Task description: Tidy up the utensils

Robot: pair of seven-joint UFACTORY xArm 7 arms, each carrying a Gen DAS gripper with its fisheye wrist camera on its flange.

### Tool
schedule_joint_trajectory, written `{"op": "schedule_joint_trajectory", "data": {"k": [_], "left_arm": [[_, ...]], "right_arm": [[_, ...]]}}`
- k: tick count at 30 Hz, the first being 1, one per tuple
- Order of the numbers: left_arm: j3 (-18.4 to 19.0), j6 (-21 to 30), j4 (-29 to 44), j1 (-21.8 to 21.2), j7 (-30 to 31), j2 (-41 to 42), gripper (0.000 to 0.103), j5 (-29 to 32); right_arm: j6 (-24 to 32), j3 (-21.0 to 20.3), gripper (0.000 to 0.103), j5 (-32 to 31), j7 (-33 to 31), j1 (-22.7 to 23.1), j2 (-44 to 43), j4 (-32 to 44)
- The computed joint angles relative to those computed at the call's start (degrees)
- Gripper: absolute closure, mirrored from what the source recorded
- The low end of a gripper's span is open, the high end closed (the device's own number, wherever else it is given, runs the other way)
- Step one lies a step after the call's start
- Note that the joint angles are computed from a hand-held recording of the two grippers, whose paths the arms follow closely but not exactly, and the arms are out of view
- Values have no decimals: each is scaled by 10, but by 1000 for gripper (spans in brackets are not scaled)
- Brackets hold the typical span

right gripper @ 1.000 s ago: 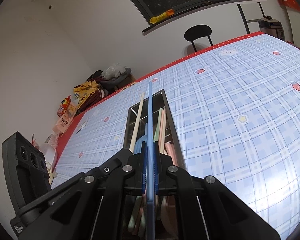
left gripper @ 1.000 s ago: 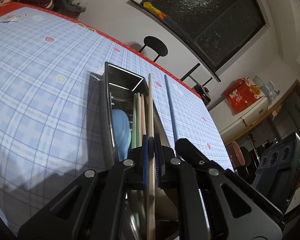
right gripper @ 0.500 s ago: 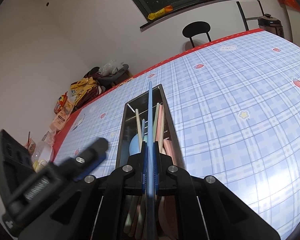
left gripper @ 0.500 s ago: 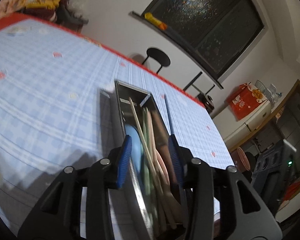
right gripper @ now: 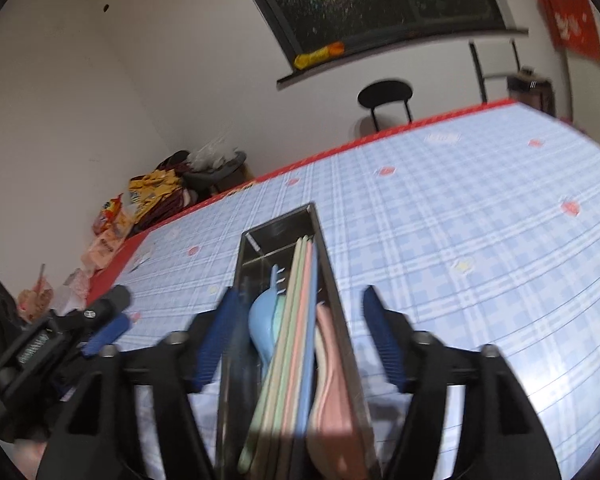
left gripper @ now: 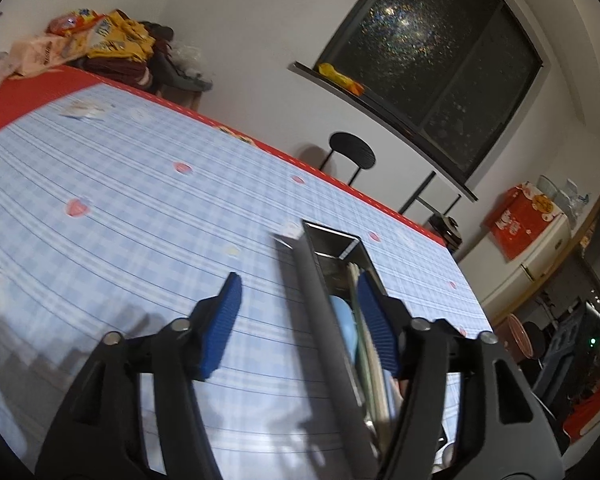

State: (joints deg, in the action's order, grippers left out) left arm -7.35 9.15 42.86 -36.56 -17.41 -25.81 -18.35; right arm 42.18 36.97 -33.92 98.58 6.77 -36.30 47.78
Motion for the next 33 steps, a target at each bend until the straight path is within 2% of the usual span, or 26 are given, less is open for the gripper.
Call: {"op": "schedule_joint_trajectory", "data": {"k": [2,6,11,13,18,22,26,30,33], "left_arm": [[-8,6,-6,20,-10,-17,32,12],[-4,25,-10,28,-9,-42,24,25],[-12,36,-16,51,-2,-72,11,52],[-13,33,-19,60,9,-90,7,68],[-27,53,-9,89,42,-131,6,120],[-36,65,-2,104,73,-166,6,151],[-35,73,3,106,99,-196,6,163],[-35,85,8,105,116,-220,6,163],[-33,96,10,102,127,-231,6,159]], "right_arm": [[38,20,16,-13,-7,-10,7,21],[102,58,6,-50,-31,-20,40,70],[206,95,6,-90,-50,-10,94,138],[274,117,6,-104,-51,-9,105,169],[426,158,6,-126,-70,4,122,242],[520,191,6,-149,-86,11,135,295],[598,261,6,-175,-115,-30,145,355],[640,330,6,-165,-147,-109,127,402],[652,360,6,-150,-172,-155,103,422]]}}
